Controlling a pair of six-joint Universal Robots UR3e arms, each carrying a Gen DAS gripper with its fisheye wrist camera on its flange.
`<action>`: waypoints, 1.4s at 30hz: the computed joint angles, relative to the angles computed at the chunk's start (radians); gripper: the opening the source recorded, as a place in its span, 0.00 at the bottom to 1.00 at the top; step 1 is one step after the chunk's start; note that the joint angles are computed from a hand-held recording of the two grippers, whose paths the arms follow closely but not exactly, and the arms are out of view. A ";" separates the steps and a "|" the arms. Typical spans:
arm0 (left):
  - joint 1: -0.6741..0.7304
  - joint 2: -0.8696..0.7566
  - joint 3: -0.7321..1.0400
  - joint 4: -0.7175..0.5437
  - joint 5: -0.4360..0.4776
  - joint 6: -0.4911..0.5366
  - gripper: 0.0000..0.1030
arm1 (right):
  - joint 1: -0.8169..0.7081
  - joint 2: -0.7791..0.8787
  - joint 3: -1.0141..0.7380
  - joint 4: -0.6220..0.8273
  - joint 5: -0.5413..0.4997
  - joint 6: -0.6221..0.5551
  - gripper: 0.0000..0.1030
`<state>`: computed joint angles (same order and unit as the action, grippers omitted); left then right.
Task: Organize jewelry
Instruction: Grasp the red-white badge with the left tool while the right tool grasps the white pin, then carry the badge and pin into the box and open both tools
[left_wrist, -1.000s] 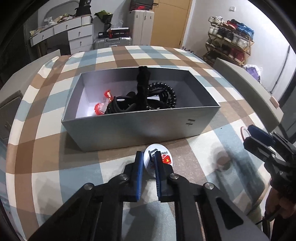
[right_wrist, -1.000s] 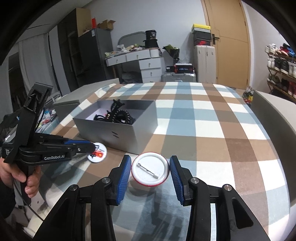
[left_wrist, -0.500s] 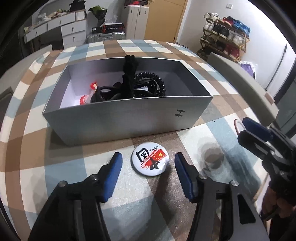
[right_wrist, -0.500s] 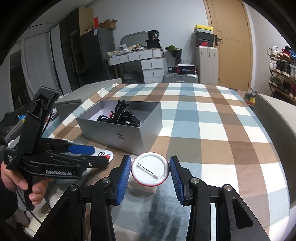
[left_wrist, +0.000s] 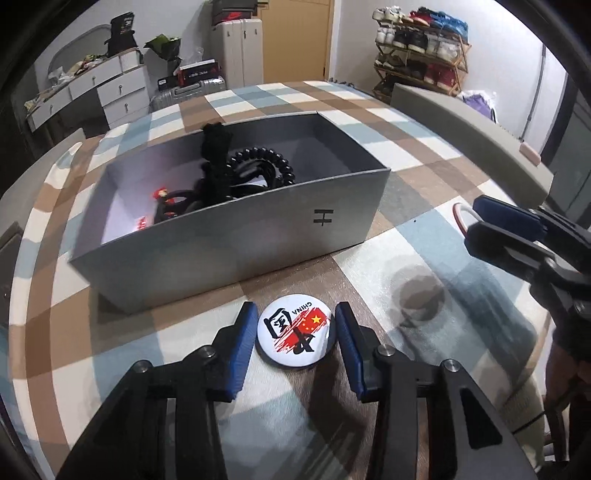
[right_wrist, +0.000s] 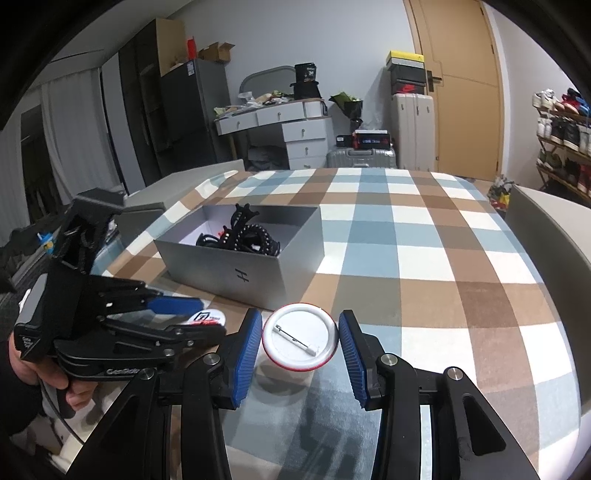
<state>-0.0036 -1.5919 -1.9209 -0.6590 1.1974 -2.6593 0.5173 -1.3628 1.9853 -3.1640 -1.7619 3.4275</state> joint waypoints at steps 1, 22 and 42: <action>0.005 0.016 -0.007 -0.001 -0.008 -0.002 0.36 | -0.001 -0.002 -0.002 -0.005 0.004 -0.001 0.41; 0.212 -0.045 0.211 -0.046 -0.261 -0.100 0.36 | -0.101 0.181 -0.413 0.082 0.256 -0.036 0.41; 0.183 -0.221 0.359 -0.092 -0.258 -0.104 0.36 | -0.148 0.353 -0.617 0.186 0.325 -0.010 0.41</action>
